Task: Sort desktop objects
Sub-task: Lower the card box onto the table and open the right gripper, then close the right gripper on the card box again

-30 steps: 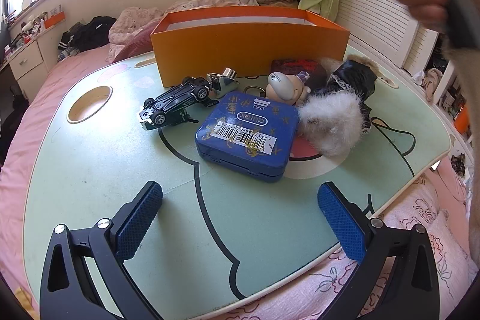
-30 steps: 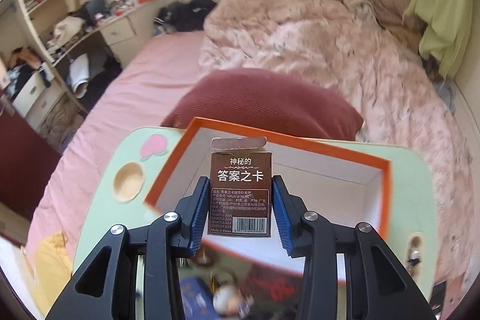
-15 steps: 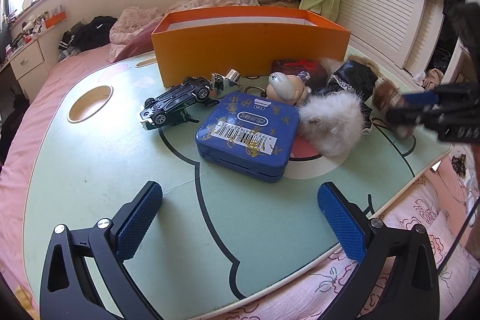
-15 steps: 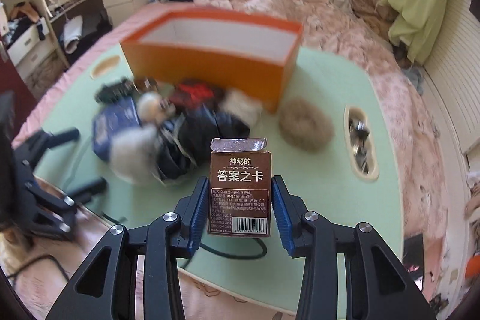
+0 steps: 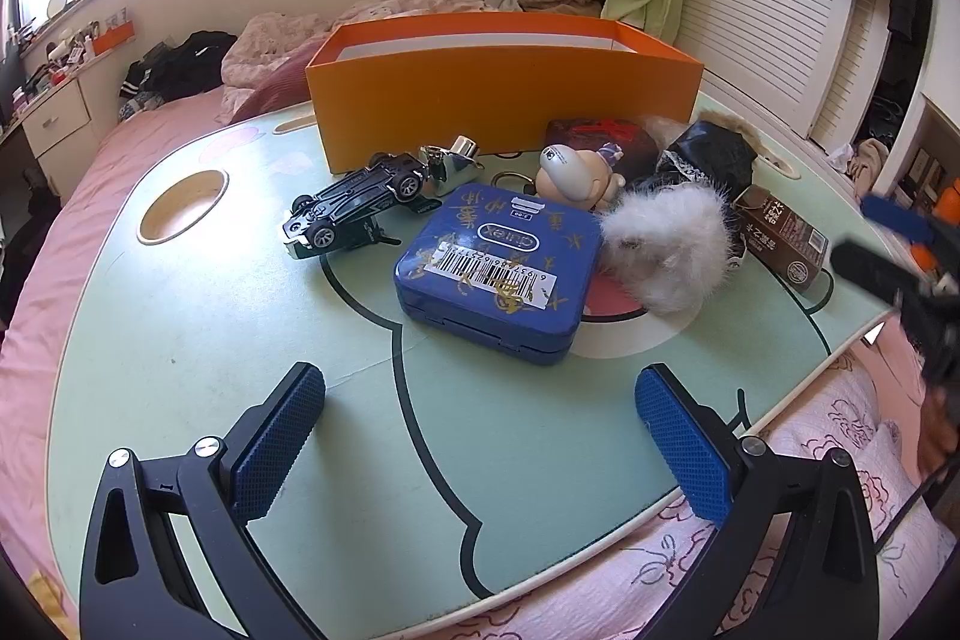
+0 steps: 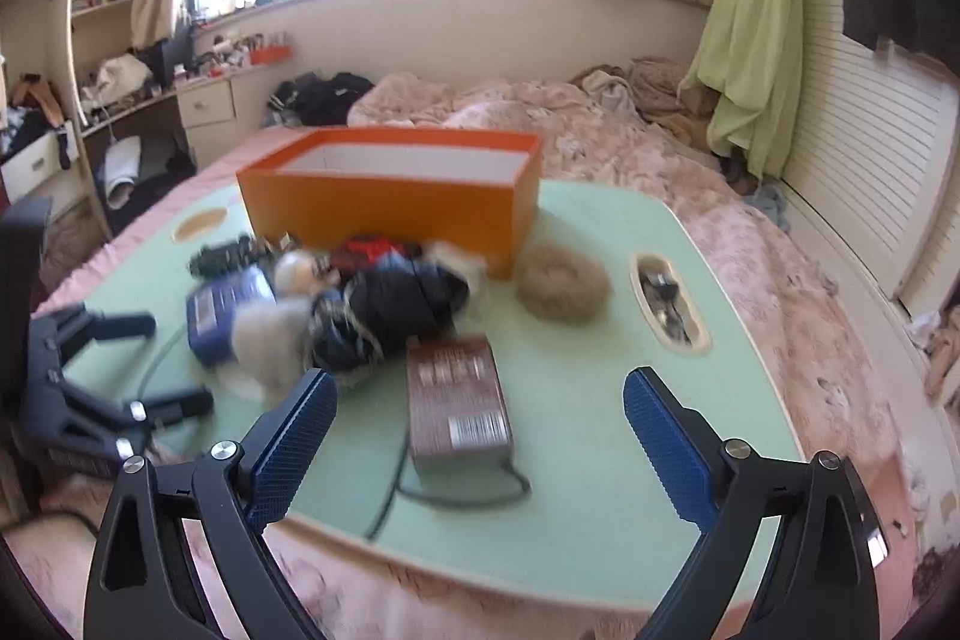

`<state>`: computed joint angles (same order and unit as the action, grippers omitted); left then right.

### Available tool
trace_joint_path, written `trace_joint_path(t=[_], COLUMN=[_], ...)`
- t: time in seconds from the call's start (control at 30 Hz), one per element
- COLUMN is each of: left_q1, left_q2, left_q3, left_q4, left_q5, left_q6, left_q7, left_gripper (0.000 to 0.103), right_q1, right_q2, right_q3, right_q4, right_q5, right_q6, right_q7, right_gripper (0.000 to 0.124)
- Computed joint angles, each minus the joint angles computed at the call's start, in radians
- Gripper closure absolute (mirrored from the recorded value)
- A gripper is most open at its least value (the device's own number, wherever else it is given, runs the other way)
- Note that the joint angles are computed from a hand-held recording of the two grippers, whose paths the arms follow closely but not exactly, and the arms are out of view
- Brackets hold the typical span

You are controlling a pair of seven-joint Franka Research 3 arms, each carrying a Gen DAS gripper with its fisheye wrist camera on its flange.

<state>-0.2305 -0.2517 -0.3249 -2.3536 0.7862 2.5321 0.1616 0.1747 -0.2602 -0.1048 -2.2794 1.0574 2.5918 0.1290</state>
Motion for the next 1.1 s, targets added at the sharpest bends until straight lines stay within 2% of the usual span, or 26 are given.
trace_joint_path(t=[0.13, 0.17, 0.23, 0.27, 0.33, 0.4, 0.6, 1.1], left_q1=[-0.001, 0.0, 0.0, 0.0, -0.001, -0.002, -0.004, -0.006], left_q2=[0.001, -0.001, 0.0, 0.0, 0.002, 0.003, 0.006, 0.007], left_q3=[0.001, -0.001, -0.001, -0.001, -0.002, -0.003, -0.002, 0.0], left_q4=[0.002, -0.001, -0.002, -0.002, 0.0, 0.001, 0.003, 0.005], left_q5=[-0.002, 0.003, 0.003, 0.004, 0.006, 0.008, 0.01, 0.012], left_q6=[-0.004, -0.004, -0.006, -0.006, -0.01, -0.011, -0.013, -0.014], left_q7=[0.003, -0.004, -0.007, -0.009, -0.012, -0.014, -0.017, -0.019], left_gripper=[0.0, 0.0, 0.0, 0.0, 0.0, 0.0, 0.0, 0.0], right_q1=[-0.013, -0.01, 0.014, 0.026, 0.046, 0.035, 0.009, 0.001], right_q2=[0.016, 0.026, 0.03, 0.033, 0.04, 0.041, 0.043, 0.043], right_q3=[-0.002, 0.0, 0.014, 0.014, 0.0, 0.003, 0.023, 0.034], right_q4=[-0.025, -0.027, -0.049, -0.053, -0.05, -0.049, -0.047, -0.047], right_q5=[-0.023, -0.001, 0.097, 0.145, 0.291, 0.333, 0.348, 0.355], right_q6=[-0.021, -0.002, 0.109, 0.138, 0.139, 0.123, 0.108, 0.109], right_q7=[0.051, 0.043, -0.038, -0.089, -0.225, -0.266, -0.282, -0.286], right_gripper=[0.025, 0.023, 0.021, 0.021, 0.021, 0.021, 0.021, 0.021])
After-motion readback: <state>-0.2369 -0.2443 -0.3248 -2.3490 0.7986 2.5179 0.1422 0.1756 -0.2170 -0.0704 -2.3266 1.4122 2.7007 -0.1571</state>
